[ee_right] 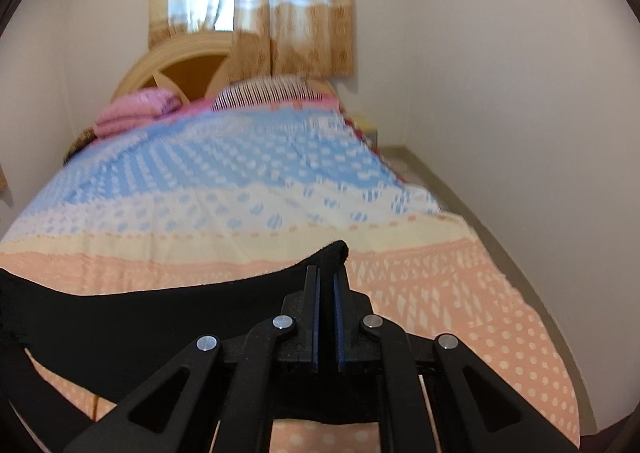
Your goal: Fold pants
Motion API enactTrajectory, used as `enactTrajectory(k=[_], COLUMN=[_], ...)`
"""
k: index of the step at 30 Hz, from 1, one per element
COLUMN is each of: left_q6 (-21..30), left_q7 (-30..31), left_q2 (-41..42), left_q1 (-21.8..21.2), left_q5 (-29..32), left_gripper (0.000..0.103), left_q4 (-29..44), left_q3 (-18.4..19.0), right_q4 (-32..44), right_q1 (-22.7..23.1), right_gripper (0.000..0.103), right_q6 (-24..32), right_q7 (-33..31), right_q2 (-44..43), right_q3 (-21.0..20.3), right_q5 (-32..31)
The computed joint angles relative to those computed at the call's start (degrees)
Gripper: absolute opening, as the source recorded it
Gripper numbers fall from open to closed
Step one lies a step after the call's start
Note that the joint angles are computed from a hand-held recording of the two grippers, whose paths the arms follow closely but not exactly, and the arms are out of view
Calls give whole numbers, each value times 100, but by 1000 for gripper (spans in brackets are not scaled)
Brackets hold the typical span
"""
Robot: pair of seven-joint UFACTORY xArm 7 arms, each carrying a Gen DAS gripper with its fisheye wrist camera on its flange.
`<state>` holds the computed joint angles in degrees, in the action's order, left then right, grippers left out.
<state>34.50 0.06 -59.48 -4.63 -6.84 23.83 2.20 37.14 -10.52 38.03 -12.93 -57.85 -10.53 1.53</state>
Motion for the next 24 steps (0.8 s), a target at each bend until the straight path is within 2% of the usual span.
enactTrajectory(k=[5, 11, 16, 24], left_q6=[-183, 30, 551, 1908], left_q7=[25, 77, 152, 162], left_q2=[-659, -1437, -2465, -4628], left_q1=[-113, -172, -141, 318], left_q5=[-258, -393, -420, -426], left_gripper=[15, 15, 15, 15], left_q4=[-337, -597, -917, -1632], left_q3=[266, 357, 424, 677], right_q4=[-274, -625, -801, -1161], right_q1=[12, -71, -219, -928], right_gripper=[5, 5, 5, 5], right_q6=[-84, 195, 701, 1885], right_q7=[-72, -66, -92, -230], right_q2=[-657, -1656, -2366, -3417], right_q3=[-217, -469, -757, -1382], right_q5=[151, 354, 366, 116])
